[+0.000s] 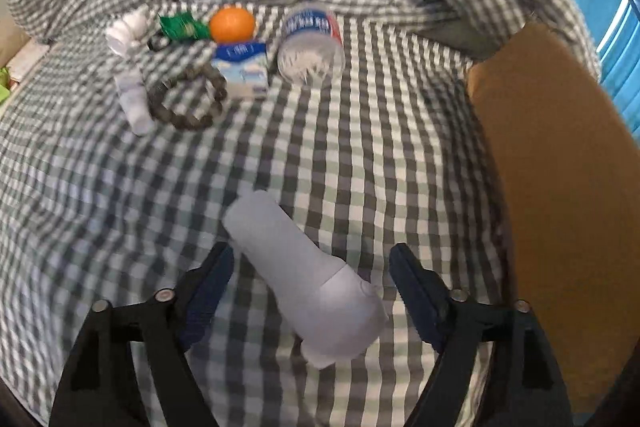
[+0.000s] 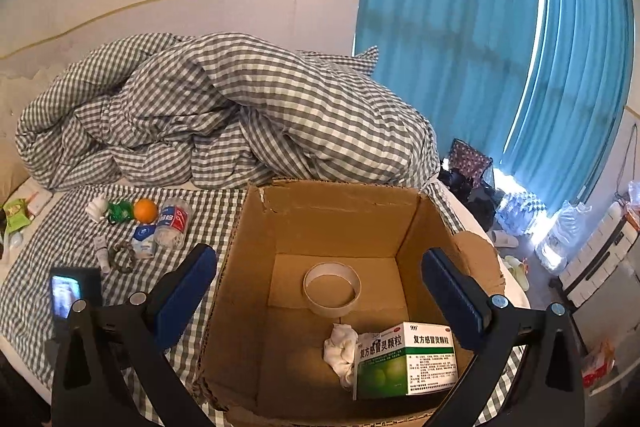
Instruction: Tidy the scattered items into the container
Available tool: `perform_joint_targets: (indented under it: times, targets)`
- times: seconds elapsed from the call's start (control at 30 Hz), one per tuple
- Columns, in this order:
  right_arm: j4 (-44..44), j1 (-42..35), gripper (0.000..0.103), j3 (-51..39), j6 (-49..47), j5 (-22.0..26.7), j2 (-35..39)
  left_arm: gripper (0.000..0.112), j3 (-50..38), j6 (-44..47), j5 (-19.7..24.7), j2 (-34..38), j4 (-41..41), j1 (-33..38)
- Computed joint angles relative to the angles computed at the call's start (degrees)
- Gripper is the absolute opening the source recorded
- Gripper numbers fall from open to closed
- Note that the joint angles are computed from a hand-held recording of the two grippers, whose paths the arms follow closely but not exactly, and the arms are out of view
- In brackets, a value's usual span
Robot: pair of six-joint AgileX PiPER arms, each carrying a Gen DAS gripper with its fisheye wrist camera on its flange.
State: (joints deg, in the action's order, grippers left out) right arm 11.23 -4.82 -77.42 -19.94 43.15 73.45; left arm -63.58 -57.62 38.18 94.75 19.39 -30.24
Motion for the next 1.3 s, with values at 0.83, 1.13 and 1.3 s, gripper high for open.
perform_joint_targets:
  times: [0.83, 1.13, 1.3]
  targets:
    - [-7.30, 24.23, 0.103, -12.98, 15.22, 3.07, 10.53, 0.043, 10.06, 12.57, 0.96, -21.70, -1.45, 13.40]
    - [-8.91, 35.31, 0.103, -18.82, 20.38, 1.87, 21.57, 0.043, 11.21, 27.93, 3.87, -30.19, -6.12, 30.66]
    - [-7.43, 39.87, 0.103, -23.47, 19.91, 2.94, 28.35, 0.043, 11.03, 39.38, 4.32, -32.40, -12.88, 41.76]
